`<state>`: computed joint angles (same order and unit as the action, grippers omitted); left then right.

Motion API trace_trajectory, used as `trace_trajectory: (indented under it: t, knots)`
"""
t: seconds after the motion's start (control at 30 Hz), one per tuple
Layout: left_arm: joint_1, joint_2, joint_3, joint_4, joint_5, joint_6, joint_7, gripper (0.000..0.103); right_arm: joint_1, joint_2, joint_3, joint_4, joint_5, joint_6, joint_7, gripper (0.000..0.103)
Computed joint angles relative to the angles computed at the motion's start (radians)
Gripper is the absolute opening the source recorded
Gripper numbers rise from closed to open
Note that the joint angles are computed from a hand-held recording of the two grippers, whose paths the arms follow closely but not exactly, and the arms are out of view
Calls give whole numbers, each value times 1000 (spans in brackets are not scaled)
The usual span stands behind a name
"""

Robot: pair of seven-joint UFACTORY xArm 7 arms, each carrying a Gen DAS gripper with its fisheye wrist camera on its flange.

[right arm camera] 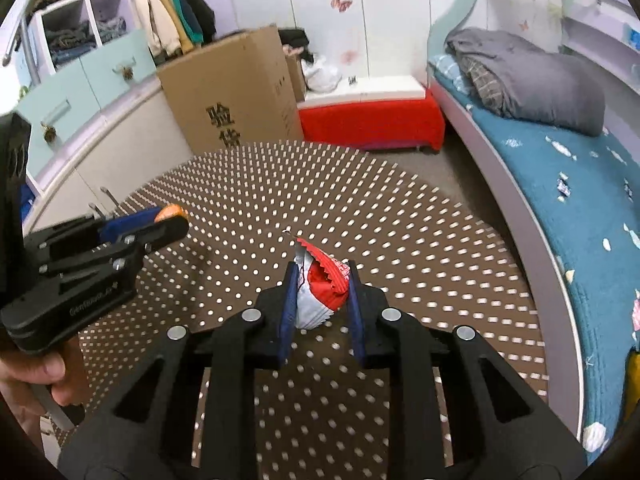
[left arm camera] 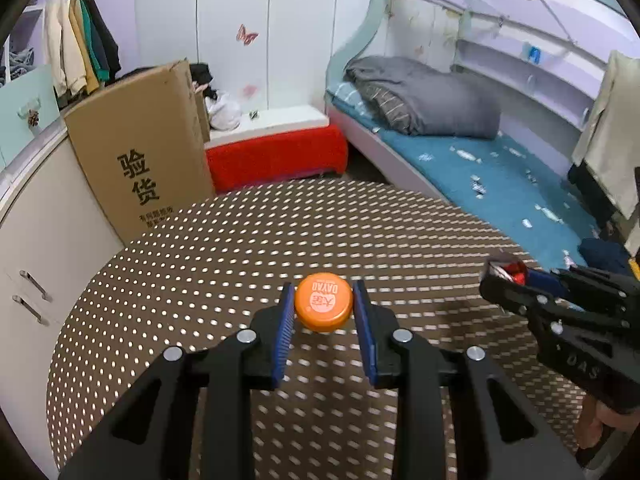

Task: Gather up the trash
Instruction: 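Grasp the red-white wrapper with the right tool while the left tool grasps the orange ball, then carry the wrapper and orange ball over the bin and open both tools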

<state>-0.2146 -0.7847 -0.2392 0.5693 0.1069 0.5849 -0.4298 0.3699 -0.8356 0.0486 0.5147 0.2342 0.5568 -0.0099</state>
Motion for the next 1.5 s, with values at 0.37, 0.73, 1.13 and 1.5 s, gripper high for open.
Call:
trace_trajectory:
  t: [0.37, 0.73, 1.13, 1.5]
  knots:
    - [-57, -88, -131, 111, -16, 67, -126, 28, -65, -262, -127, 2, 15, 138, -88, 23]
    - [-81, 85, -272, 286, 31, 13, -276, 28, -248, -372, -329, 48, 11, 239, -227, 23]
    - [-108, 551, -419, 561, 254, -1, -442, 28, -456, -203, -548, 32, 31, 293, -404, 23]
    - [-262, 963, -375, 801, 396, 129, -453, 29, -507, 82, -624, 36, 183, 294, -557, 23]
